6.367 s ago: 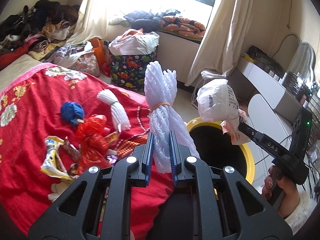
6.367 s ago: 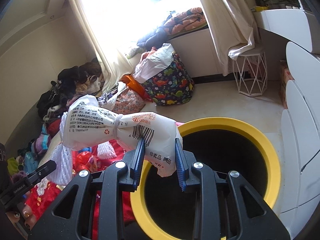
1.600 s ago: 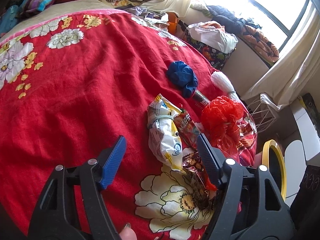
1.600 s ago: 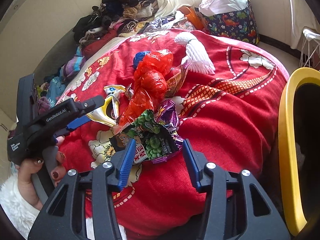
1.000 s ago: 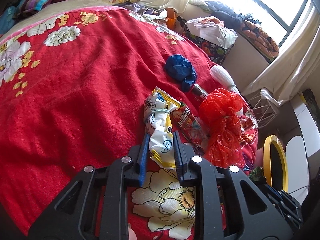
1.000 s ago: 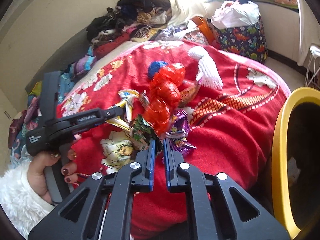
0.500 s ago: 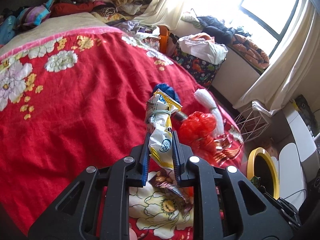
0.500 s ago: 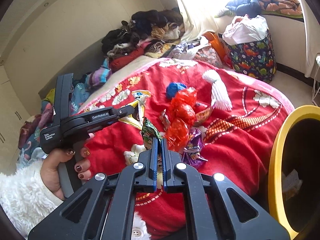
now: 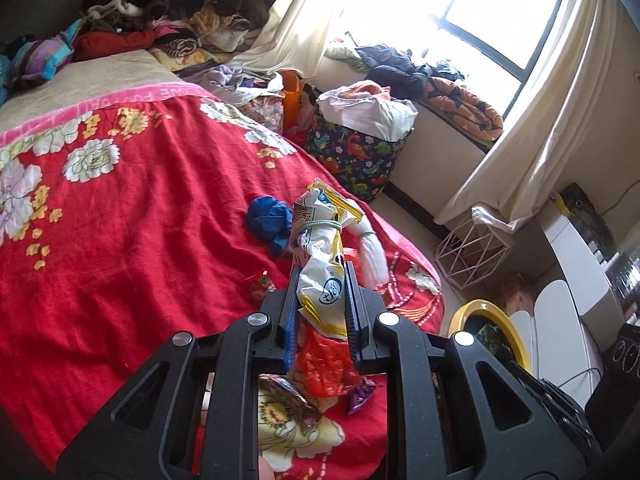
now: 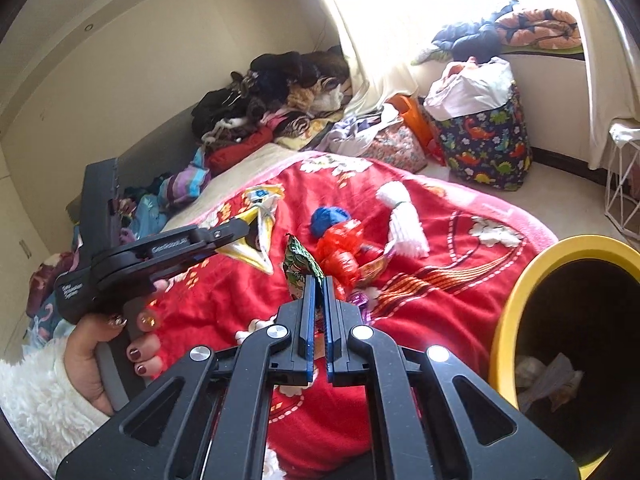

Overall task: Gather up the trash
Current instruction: 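Carry both wrappers over the bin and open both tools to drop them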

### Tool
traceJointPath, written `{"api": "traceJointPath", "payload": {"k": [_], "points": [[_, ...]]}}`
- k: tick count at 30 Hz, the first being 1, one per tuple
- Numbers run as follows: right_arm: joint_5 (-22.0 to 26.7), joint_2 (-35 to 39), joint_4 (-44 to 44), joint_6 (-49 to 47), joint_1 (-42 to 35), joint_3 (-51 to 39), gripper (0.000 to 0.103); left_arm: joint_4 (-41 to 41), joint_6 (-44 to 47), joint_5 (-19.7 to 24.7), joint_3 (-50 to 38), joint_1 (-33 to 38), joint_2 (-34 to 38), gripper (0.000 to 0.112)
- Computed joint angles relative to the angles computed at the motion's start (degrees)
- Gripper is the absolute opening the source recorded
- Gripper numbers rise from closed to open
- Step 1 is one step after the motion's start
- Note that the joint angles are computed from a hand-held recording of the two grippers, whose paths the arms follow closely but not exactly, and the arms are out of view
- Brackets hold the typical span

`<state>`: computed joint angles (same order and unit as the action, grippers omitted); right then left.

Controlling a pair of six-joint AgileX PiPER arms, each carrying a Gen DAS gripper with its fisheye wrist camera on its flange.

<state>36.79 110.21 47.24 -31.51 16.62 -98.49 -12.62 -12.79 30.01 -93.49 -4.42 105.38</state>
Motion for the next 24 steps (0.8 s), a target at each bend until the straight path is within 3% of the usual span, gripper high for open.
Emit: {"api": "traceJointPath", "payload": {"k": [24], "points": [[-8.9, -6.9, 4.8, -2.2, -8.9, 9.4, 0.004, 1.4, 2.1, 0.6, -4.5, -8.0, 0.5, 0.014]]}}
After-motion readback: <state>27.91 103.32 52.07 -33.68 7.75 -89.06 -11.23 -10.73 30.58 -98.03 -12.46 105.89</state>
